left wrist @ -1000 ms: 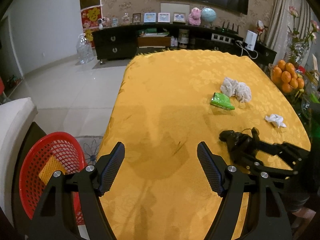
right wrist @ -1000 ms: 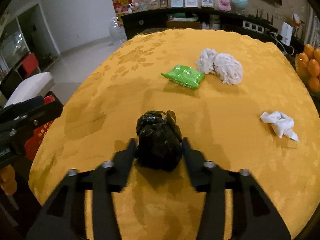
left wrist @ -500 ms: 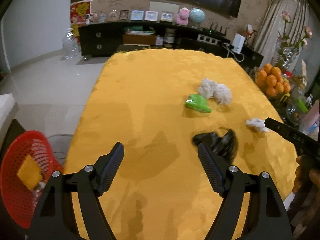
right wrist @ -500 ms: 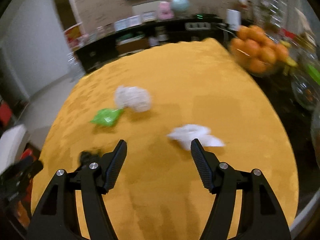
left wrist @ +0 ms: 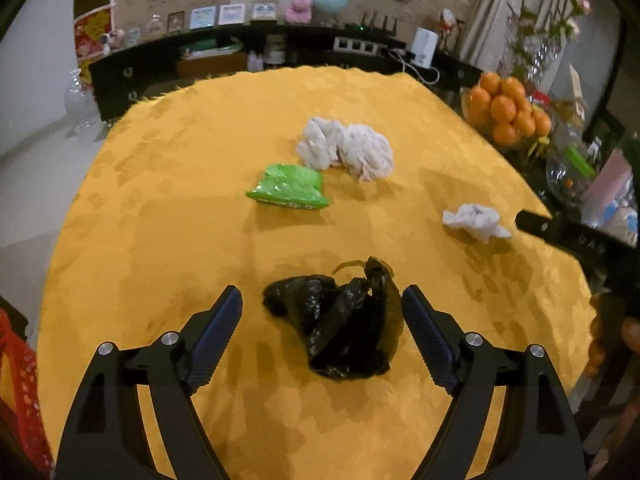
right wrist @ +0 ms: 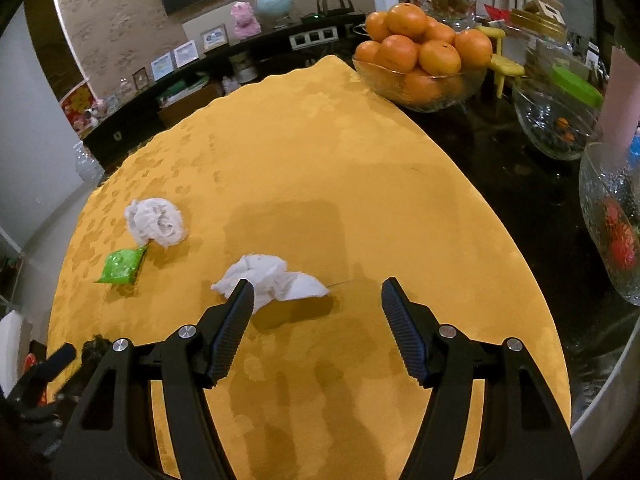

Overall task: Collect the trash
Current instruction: 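Grasp the black plastic bag with the left tool while the right tool grasps the white tissue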

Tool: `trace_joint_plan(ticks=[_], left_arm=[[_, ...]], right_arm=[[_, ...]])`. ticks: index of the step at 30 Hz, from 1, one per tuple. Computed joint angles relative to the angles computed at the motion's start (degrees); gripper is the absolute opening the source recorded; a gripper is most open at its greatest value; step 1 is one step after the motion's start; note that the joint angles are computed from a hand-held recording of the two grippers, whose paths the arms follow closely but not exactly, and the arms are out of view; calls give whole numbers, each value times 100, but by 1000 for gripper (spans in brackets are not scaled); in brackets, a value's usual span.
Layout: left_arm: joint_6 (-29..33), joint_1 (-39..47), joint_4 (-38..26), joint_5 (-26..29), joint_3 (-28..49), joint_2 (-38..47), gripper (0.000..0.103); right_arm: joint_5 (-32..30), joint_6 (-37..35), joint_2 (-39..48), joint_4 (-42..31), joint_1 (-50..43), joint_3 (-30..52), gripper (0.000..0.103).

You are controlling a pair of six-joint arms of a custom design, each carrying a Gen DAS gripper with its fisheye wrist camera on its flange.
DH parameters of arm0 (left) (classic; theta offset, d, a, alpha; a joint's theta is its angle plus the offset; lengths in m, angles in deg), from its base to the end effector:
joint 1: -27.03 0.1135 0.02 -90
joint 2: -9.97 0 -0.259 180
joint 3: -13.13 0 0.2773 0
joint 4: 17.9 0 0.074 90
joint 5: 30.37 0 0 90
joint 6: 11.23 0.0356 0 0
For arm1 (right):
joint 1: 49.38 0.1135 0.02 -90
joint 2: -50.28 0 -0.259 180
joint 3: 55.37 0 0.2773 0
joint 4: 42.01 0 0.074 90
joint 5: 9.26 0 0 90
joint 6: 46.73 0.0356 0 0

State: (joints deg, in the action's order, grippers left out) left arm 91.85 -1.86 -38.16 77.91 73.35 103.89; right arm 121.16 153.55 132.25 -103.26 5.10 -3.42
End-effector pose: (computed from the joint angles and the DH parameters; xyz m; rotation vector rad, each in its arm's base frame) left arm 0.2851 -0.1701 0.1309 1.0236 2.3012 -0.5133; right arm 0.1476 0.1670 0.1301 1.1335 2.1621 -0.1460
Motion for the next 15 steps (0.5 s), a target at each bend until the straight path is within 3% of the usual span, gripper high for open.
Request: trace_joint_plan(ticks=[2,4,9,15], left_arm=[[24,-34,154,-12,-2,149,78],[85,0,146,4,60,276,60],[63,69,203,92,72,349,41],[107,158,197,142,-26,215,36]], right_arm=[[73,-165,111,87,-79,36,69],[117,-449,202,276,-191,36,70],[257,-1393,571,765,-476,221,70],[53,-2329,1091,1238,-833,458,70]])
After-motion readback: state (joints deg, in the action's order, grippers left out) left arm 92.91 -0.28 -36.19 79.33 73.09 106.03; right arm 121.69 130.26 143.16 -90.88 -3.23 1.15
